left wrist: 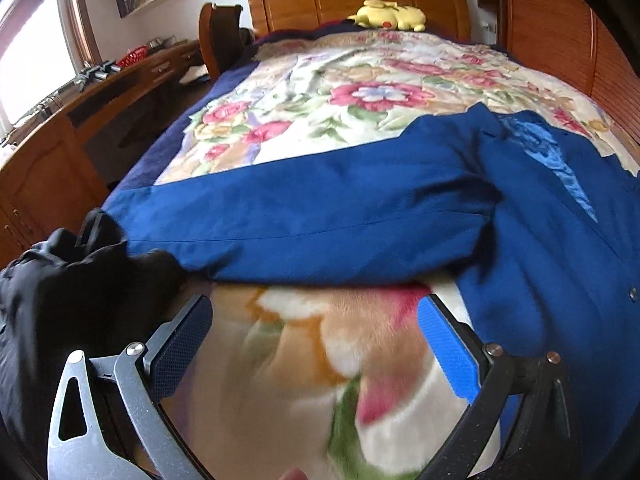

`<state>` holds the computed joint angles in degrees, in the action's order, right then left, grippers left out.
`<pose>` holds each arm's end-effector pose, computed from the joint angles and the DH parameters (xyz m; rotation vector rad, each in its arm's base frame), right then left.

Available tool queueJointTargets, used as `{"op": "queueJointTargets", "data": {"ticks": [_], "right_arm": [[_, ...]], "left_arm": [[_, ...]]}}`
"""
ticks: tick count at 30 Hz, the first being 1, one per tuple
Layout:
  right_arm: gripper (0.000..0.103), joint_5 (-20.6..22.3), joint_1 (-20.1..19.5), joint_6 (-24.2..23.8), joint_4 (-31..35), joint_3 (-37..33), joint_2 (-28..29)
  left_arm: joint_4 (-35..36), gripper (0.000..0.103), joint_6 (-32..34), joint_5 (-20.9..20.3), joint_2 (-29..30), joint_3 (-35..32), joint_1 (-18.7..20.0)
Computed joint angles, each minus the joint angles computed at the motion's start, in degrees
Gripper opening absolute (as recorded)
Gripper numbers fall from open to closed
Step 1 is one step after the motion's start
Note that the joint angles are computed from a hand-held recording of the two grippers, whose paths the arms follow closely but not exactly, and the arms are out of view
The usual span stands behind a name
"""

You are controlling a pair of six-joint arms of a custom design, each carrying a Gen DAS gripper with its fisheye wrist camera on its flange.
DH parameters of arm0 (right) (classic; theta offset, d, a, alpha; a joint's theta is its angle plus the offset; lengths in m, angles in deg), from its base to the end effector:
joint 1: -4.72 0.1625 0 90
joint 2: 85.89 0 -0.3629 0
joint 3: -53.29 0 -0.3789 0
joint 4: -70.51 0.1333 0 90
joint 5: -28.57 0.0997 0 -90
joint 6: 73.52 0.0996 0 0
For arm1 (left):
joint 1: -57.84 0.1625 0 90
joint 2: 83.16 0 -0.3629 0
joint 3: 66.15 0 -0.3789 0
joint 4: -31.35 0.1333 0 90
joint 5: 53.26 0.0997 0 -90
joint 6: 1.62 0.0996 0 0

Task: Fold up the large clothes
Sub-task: 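Reach the left tool to the blazer's side edge and grasp it, then lift and fold the grasped blazer side over toward the center with left tool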

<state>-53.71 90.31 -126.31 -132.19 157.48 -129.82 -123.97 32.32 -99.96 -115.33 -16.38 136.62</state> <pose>0.1010 -0.5979 0.1041 1.1266 -2.3004 1.1897 0.0442 -0.8132 0.2662 0.4760 2.1257 -0.7626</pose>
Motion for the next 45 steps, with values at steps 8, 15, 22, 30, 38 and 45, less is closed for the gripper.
{"op": "queueJointTargets", "data": {"ticks": [8,15,22,30,38,45], "right_arm": [[0.103,-1.5,0.8,0.1,1.3,0.2,0.2],[0.103,-1.5,0.8,0.2,1.1,0.4,0.0],[0.103,-1.6,0.5,-0.2,2.0,-0.1,0.1],[0.103,-1.1,0.4,-0.6,1.8,0.6,-0.7],[0.103,-0.7,0.0,-1.1,1.4,1.4,-1.7],[0.103,0.2,-1.3,0.6,0.0,1.8,-3.2]], "left_arm": [[8.3,0.102,-3.2,1.8,7.4,-13.5,1.2],[15.9,0.094,-7.1,0.7,11.1,-21.5,2.1],[26.7,0.059,-12.5,-3.8,15.5,-31.8,3.0],[21.7,0.002,-8.4,-2.2,13.6,-26.7,1.7],[9.1,0.001,-3.1,-5.0,5.8,-12.5,-1.1],[5.2,0.001,-0.7,-9.8,1.2,-3.7,-4.5]]}}
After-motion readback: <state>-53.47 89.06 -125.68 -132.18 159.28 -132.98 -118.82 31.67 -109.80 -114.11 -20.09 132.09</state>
